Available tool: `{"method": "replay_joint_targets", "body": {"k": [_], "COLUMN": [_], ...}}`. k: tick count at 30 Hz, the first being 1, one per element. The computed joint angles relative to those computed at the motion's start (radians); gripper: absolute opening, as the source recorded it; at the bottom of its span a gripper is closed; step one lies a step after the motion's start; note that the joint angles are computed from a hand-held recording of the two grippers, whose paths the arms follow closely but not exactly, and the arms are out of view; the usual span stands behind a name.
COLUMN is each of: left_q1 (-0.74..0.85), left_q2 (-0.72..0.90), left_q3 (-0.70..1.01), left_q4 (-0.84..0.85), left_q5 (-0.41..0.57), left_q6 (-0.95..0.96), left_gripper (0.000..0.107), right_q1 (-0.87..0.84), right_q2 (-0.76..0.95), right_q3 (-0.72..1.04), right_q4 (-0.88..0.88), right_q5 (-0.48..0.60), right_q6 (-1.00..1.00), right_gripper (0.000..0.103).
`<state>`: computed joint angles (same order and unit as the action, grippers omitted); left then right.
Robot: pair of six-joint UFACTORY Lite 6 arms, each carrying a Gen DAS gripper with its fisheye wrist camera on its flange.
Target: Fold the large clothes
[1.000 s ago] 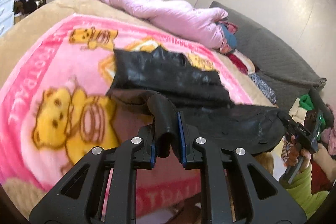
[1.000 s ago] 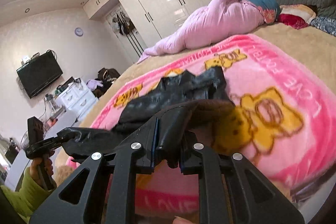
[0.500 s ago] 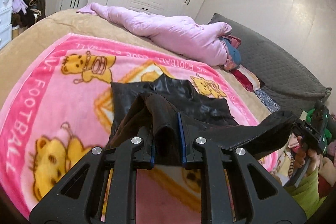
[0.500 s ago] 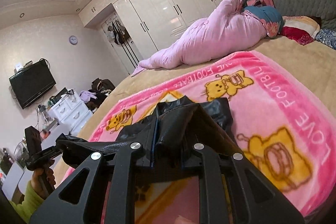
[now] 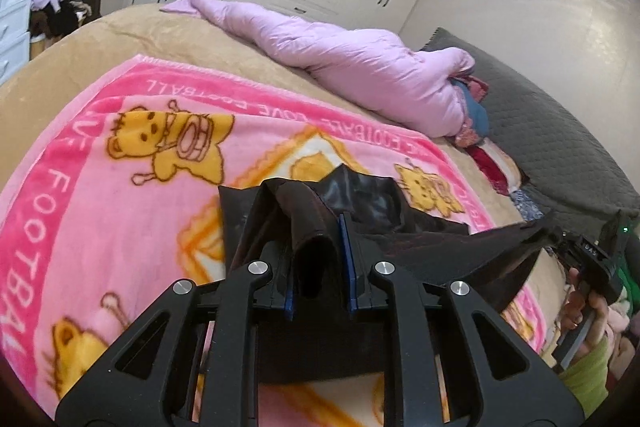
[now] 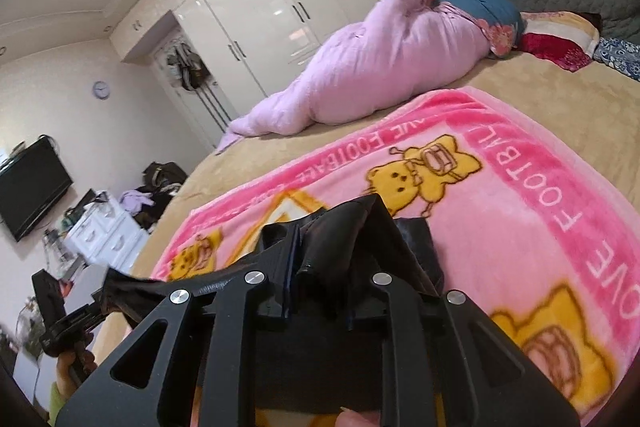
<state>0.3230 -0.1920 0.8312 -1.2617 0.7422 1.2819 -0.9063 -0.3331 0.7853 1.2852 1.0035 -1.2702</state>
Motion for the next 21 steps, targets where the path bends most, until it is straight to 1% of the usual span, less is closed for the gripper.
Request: {"method": "replay_joint_targets", "body": {"k": [1,6,10,13,15,17,19,21], "left_q1": [-0.012,-0.070,-0.090,-0.098,-0.102,-0.104,-0.101,-0.096], "left_q2": [0.027,0.172,0.257,0.301,0.312,0.323,0.326,0.322], "left_q3": [0.011,0.080,0.128,0.139,0.132,0.132,0.129,0.121], "left_q4": [-0.012,-0.070,-0.100,-0.147,-0.175,-0.188,-0.201,-0.220], "left_q5": [-0.014,-0.084,-0.110,-0.117,-0.118,-0.116,-0.106,-0.097], "left_q6": [0.009,0.057,0.089,0.151,0.195,0.219,0.232,0.242], "left_gripper": [0.011,0.012,0.014,0.019,0.024,0.028,0.030,0.034], "right_q1": [0.039,0.163,0.213,0.246,0.262,0.283,0.283,0.268], "right_q2": [0.027,0.188,0.290,0.353,0.382,0.408,0.436,0.453], "right_q3": [0.012,0.088,0.124,0.127,0.108,0.095,0.111,0.121], "right_q4": [0.005,0.033,0.080,0.156,0.229,0.284,0.282,0.282], "right_q5": [-0.052,-0.206,-0.279,-0.343,-0.384,-0.430,-0.425,-0.394], "right_q6": [0.004,0.026,0.014,-0.057,-0.155,-0.244,-0.249,-0.253], "right_gripper": [0.018,0.018,0.018,0.019,0.022,0.023,0.026,0.031]}}
